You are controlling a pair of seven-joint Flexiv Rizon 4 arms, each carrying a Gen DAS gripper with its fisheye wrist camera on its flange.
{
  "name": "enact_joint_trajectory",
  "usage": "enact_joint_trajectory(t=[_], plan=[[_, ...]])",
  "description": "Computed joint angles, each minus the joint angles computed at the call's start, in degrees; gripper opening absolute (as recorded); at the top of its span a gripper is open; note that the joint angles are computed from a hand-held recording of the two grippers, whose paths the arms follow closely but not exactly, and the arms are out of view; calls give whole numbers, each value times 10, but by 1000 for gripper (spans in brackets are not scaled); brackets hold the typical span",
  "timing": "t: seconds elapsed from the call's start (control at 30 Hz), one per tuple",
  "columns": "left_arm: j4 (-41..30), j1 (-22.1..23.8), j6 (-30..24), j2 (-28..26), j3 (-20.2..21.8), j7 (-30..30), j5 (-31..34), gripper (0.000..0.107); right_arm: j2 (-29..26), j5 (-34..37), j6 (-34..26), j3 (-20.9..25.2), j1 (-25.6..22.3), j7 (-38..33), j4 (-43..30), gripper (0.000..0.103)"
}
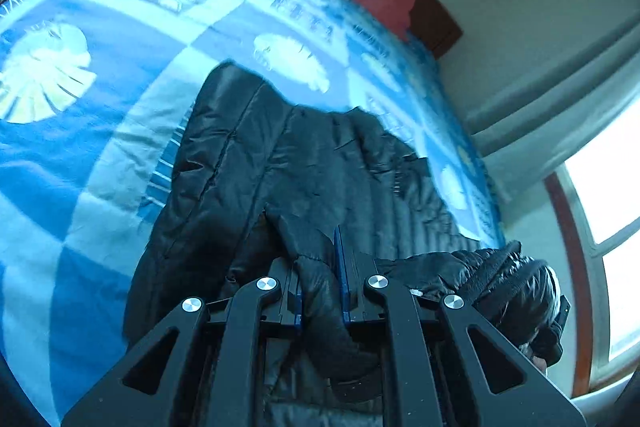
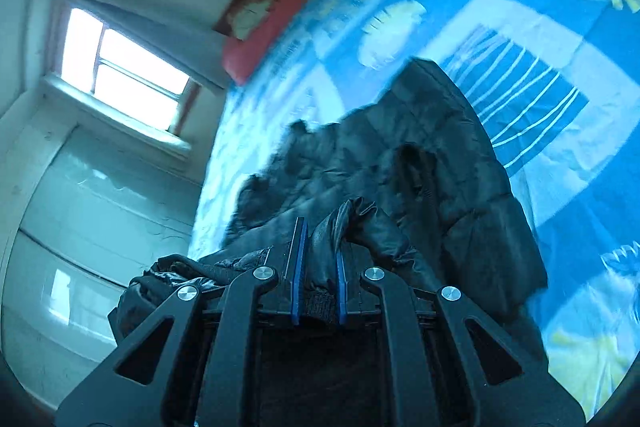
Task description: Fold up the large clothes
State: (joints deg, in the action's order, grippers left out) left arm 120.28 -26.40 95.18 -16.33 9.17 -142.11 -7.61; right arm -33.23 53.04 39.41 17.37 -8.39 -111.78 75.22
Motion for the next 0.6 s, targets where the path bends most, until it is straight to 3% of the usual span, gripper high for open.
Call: enact_joint_trajectory(t=[0.2,0.33,0.43,0.53,0.6], plan=[[4,103,20,-5,-103,54,-44,13,-37,-32,18,-2,27,23,-45,12],[-47,59,-25,-22,-34,65,-33,13,-63,-55,33,0,42,40,-87,12],[-75,70,-43,-42,-35,71,-28,16,-90,-82,44,-1,57,69,-120,12],[-72,137,-21,-60,-108,107,-56,18,-119,-113,39,-2,67,101,-146,12],[-56,201,3,-66,-184,143,-80,20,-131,-127,34,3,67,112,-158,13]])
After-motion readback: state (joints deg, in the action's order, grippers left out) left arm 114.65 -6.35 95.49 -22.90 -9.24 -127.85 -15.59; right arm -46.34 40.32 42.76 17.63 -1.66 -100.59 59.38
